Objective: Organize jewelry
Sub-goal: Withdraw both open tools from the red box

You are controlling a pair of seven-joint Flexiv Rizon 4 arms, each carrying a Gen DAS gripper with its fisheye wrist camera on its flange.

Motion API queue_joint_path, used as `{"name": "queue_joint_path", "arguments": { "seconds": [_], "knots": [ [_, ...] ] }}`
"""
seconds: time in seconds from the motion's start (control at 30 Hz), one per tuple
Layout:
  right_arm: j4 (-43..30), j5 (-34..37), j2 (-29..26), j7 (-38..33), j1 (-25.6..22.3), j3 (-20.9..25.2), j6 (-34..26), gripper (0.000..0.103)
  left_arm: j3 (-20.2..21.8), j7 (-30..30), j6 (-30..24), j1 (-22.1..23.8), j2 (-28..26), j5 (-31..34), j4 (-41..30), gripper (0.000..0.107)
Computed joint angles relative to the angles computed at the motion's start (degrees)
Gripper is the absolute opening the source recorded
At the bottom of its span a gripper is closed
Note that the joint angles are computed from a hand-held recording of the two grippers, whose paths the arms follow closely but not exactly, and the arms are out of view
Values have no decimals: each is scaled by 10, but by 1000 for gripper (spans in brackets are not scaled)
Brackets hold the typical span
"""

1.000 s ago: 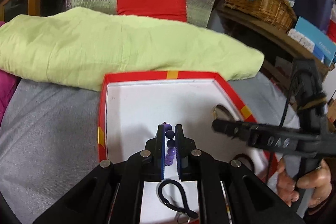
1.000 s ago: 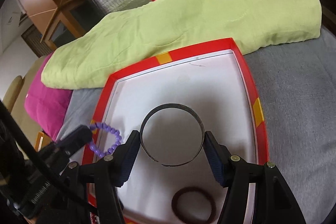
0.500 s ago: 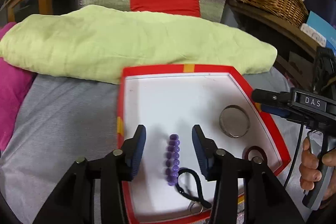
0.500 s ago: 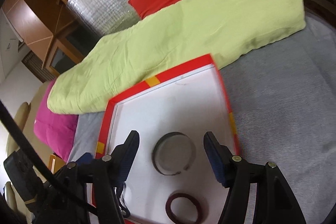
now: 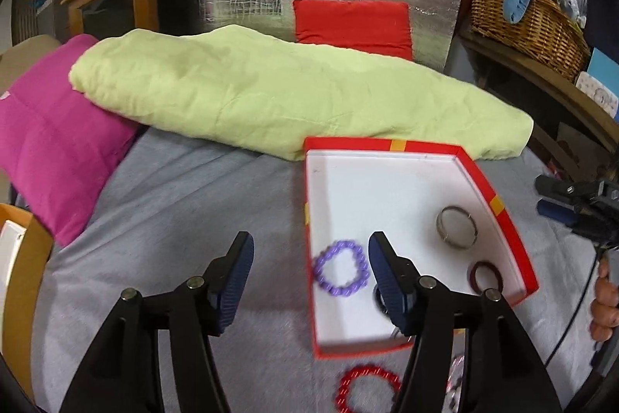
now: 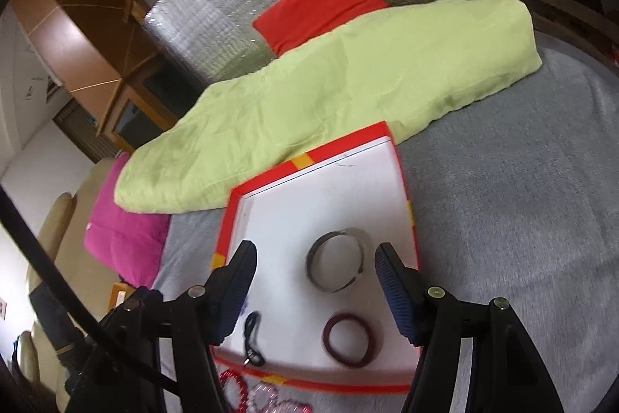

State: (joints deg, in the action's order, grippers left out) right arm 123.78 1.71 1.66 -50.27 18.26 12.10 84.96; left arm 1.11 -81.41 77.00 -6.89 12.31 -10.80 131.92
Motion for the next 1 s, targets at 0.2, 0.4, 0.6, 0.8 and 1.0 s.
{"name": "queue_joint_path", "arguments": {
  "seconds": [0.2,0.4,0.6,0.8,1.0],
  "knots": [
    [34,41,52,-37,24,8,-16,67,-5,-13,-47,21,47,59,24,64],
    [66,136,109,-88,75,-8,-44,67,7,-29,-99,19,104,55,70,64],
    [80,260,146,-162,143,-43,-96,67,14,-26,-126,-4,157,42,114,64],
    [64,301,121,-185,138,-34,-126,63,-4,-20,-134,-3,147,53,114,64],
    [46,311,89,-186,114,-14,-147,57,5,0,-121,-25,126,28,112,64]
  ]
}}
